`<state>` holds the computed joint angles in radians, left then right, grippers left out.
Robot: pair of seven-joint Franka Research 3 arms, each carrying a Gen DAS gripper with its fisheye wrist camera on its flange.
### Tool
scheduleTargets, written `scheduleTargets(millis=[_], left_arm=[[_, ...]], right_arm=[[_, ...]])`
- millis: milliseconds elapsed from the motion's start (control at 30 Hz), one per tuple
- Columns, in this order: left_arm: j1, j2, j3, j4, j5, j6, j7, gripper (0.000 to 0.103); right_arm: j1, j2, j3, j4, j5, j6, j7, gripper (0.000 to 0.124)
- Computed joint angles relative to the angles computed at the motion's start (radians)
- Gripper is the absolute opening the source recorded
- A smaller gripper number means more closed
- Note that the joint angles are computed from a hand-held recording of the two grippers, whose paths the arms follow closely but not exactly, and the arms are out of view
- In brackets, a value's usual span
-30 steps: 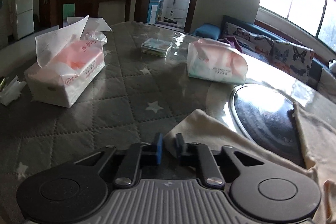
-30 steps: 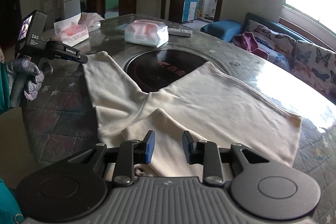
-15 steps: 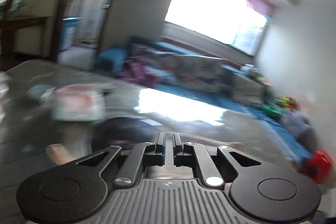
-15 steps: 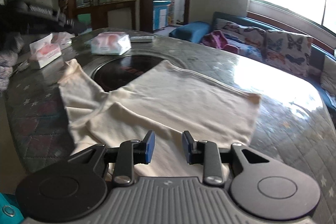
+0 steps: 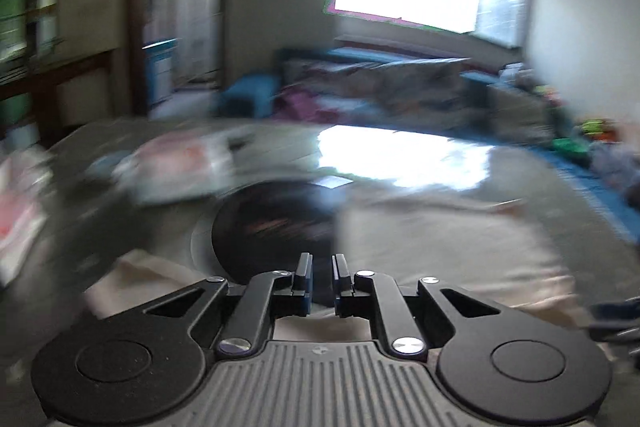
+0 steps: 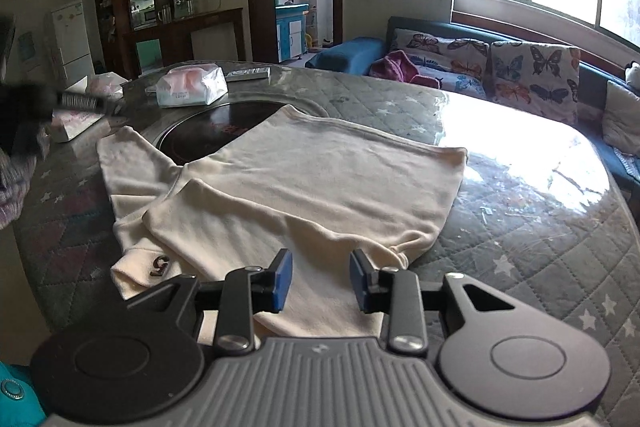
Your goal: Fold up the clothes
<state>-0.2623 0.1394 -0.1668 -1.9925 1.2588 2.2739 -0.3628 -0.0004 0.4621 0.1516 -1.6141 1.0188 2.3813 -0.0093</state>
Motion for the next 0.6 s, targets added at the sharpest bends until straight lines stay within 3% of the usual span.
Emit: scheduleTargets(millis=[167, 300, 533, 600], left_arm=[[0.031, -0.056, 0.01, -0.118, -0.123, -0.131, -0.091, 0.018], [0.074, -0.102, 0.013, -0.204, -0.15, -0.159, -0.174, 0.018], [0.134, -0.137, 0.014, -0.268, -0.116, -0.08, -0.236, 0.019], [0.137, -0.141, 0.008, -0.271, -0.112, -0.077, -0.242, 0.029]], right_arm=[[0.011, 0.015, 0.004, 0.013, -0.015, -0.001, 0.018, 0.033], [0.02, 0.016, 0.007, 0.014, -0.03, 0.003, 0.028, 0.033], [0.042, 0.022, 0.009, 0.022, -0.07, 0.025, 0.06, 0.034], [0.043, 0.024, 0.013, 0.025, -0.074, 0.027, 0.063, 0.034]])
